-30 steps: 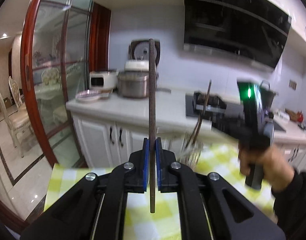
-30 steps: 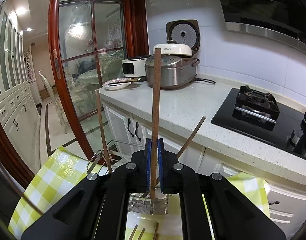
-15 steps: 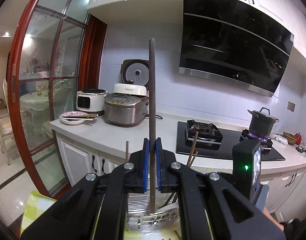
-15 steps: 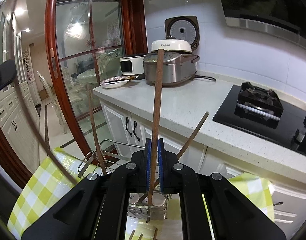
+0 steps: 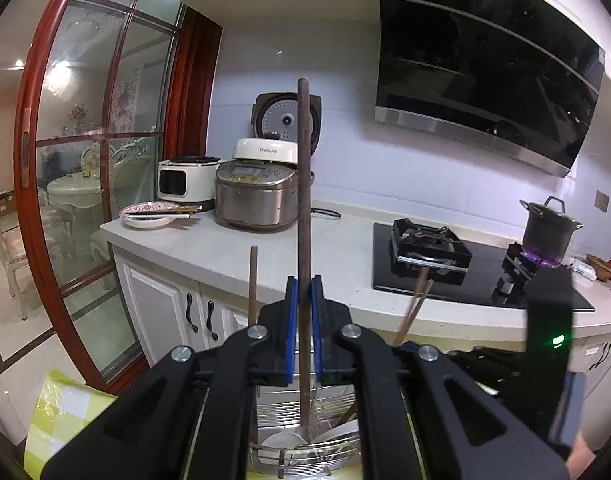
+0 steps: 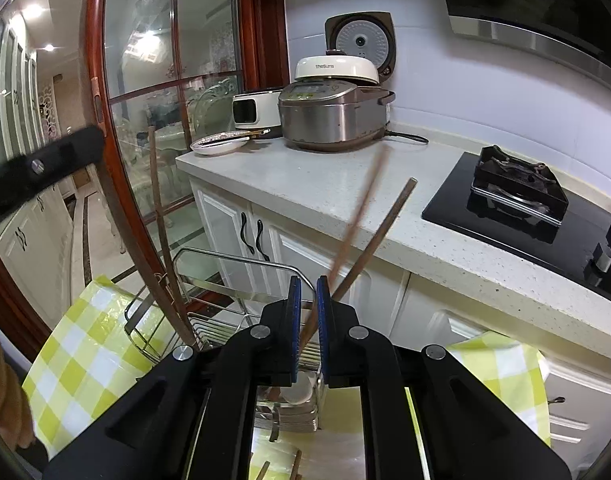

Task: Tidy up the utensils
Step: 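Lower both chopsticks into the rack and open both tools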

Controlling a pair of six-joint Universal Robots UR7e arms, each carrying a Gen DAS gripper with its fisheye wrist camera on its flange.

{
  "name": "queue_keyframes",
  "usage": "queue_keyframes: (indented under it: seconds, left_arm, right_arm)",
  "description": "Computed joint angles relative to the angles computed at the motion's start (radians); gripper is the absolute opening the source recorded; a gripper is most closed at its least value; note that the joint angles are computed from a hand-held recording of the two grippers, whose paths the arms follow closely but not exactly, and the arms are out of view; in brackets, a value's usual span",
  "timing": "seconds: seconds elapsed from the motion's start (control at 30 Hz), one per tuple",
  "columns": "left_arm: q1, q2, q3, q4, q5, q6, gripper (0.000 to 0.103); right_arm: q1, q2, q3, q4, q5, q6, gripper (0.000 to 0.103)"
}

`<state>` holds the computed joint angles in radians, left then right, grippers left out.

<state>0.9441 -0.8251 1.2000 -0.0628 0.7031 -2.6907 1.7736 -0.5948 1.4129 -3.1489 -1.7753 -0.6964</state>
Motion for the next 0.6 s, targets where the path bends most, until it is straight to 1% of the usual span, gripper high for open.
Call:
queue_keyframes:
  seconds: [0.07,0.13,0.17,0.2,0.27,0.37,0.5,0.6]
  left_arm:
    - [0.006,0.006,-0.003,0.002,-0.001,0.003,0.006]
    - [0.011,0.019,-0.009,-0.005,-0.012,0.02,0.006]
    - [0.013,0.021,-0.008,-0.01,-0.015,0.028,0.006]
    - [0.014,0.024,-0.008,-0.009,-0.015,0.027,0.006]
    - [0.019,0.033,-0.016,0.001,-0.017,0.025,0.006]
    - [0.025,0.048,-0.022,0.005,-0.033,0.034,0.006]
    - [0.033,0.062,-0.039,0.043,-0.045,0.005,0.007]
    - [0.033,0.06,-0.031,0.037,-0.053,0.012,0.007]
  right_arm:
    - [-0.002,-0.003,0.0,-0.002,0.001,-0.001,0.01]
    - [-0.002,-0.005,0.002,-0.005,0.0,-0.001,0.014]
    - [-0.002,-0.007,0.006,-0.011,0.0,-0.001,0.023]
    - [-0.002,-0.009,0.011,-0.021,0.003,-0.004,0.035]
    - [-0.002,-0.014,0.024,-0.052,0.011,-0.018,0.048]
    - [-0.001,-0.02,0.035,-0.071,0.008,-0.027,0.049]
    - [-0.006,-0.031,0.041,-0.074,0.01,-0.013,0.054]
    - [-0.014,-0.04,0.047,-0.071,0.011,0.0,0.056]
